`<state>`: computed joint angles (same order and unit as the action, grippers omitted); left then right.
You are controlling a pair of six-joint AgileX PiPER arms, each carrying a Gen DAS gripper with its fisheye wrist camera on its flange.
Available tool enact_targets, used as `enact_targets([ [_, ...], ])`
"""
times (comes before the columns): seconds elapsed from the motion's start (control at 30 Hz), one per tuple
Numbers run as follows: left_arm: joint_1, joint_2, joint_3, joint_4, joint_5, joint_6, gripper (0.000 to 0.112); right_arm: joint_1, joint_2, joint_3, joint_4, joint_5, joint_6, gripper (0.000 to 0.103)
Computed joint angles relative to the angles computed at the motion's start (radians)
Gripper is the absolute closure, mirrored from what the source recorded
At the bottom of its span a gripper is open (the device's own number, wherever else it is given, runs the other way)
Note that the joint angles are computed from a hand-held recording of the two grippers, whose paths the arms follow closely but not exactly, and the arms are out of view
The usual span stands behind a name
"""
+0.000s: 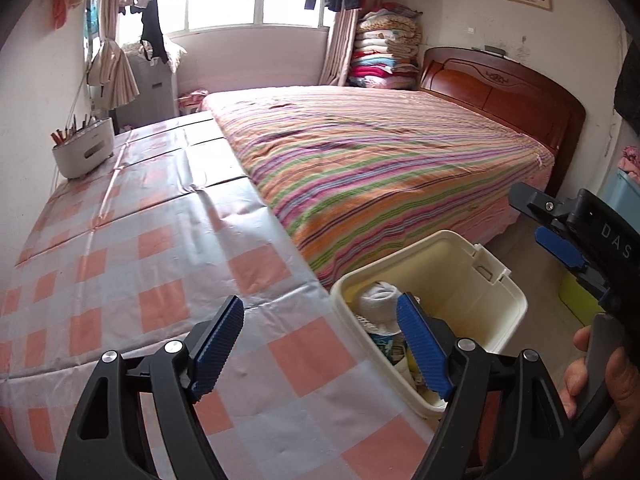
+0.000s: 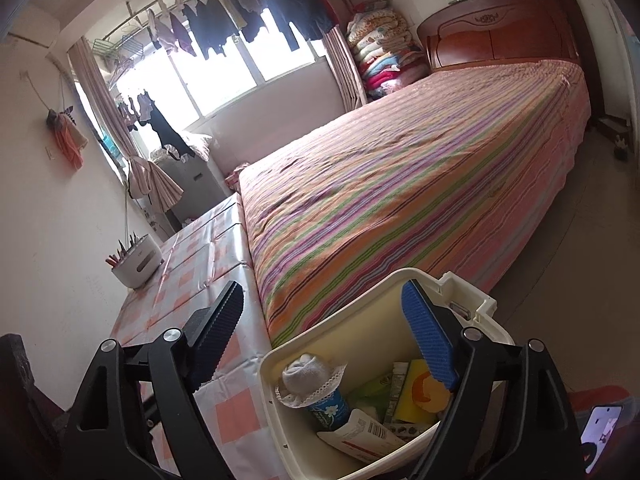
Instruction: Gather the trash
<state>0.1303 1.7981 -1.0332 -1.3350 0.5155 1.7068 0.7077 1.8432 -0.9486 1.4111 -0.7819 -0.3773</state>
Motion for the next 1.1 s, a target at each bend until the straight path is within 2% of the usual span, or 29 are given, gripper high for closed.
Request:
enact_targets([
  [0.17,0.079,-0.006,-0.008,-0.049,-0.012,0.045,0.036,0.065,0.099,-0.157,0.112,-0.048,-0.221,0.019],
  [0.47,0.183,0.036,-0.084,-0.006,0.039,-0.016,0.036,0.102,0.249,-0.387,0.217,-0.02,-0.45,0.019],
  [0.87,0.235,0.056,-0.127,0.037,0.074,-0.063,0.036,0.103,0.272,-0.427,0.258,0.006,-0.515,0.019],
  [1.1,0.246,0.041,-0.119,0.009,0.074,-0.046,0.035,0.115,0.254,-0.418,0.268,-0.023,-0.527,0.019],
])
